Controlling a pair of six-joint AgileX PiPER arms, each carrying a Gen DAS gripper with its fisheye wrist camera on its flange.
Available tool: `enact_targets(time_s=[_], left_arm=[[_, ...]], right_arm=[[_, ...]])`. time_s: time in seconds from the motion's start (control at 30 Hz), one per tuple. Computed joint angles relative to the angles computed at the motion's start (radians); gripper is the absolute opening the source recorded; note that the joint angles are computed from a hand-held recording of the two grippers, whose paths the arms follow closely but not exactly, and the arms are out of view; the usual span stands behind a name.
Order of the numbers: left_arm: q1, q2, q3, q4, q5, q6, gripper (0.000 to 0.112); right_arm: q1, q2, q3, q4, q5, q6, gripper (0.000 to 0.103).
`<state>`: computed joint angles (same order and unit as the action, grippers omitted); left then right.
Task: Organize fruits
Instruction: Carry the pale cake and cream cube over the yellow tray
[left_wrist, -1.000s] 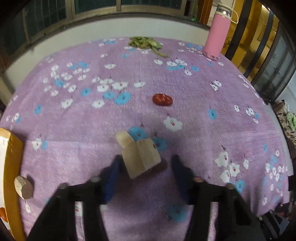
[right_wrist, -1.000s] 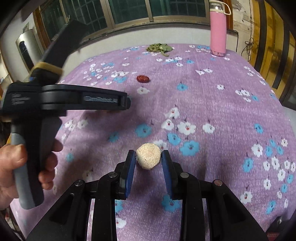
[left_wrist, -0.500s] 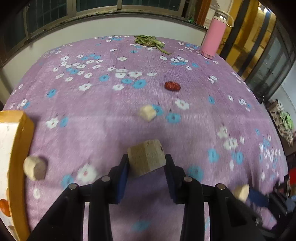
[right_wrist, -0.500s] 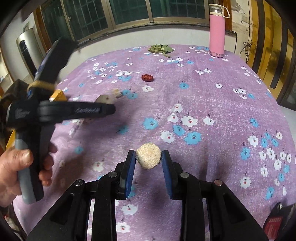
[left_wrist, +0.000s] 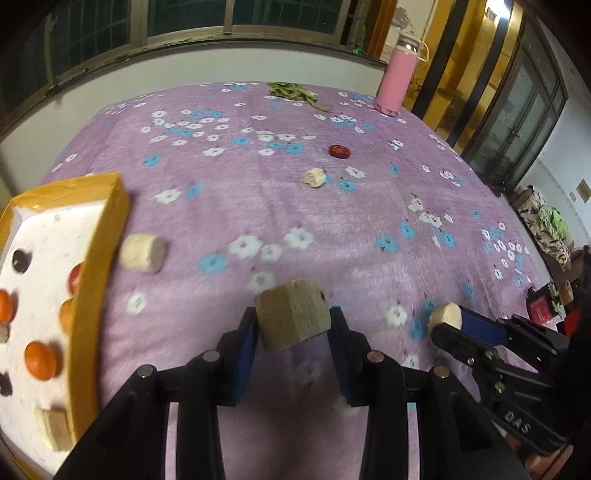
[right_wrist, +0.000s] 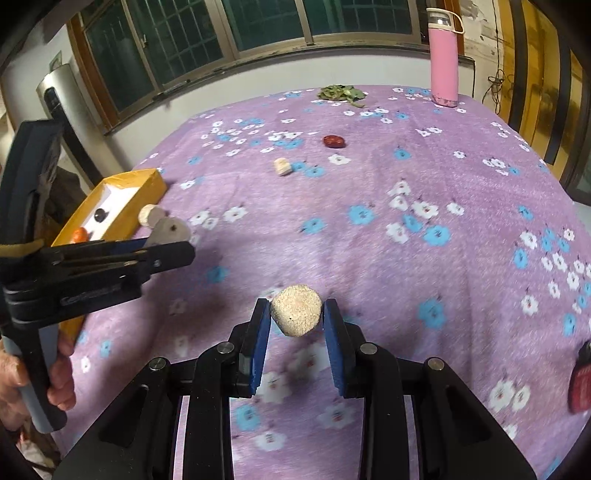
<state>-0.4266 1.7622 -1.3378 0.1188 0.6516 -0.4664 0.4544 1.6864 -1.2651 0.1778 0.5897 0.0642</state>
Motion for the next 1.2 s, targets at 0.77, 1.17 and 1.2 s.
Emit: enact_targets(time_s=[0.77,1.17,1.2], left_arm=[[0.205,-0.273,0.265,-0.151,-0.051,0.196,0.04],[0.453,-0.364,0.287,-0.288,0.001,0.414,0.04],[0.478,-0.363,0.283,-0.3,0.007,0.437,0.04]], right_arm=[[0.224,0.139,-0.244,-0.161,0.062,0.211,0.028],[0.356,0.322,-0.593,-0.194,0.179,0.196,0.028],[0.365,0.347,-0.635,-0.195,0.194,0.192,0.028]])
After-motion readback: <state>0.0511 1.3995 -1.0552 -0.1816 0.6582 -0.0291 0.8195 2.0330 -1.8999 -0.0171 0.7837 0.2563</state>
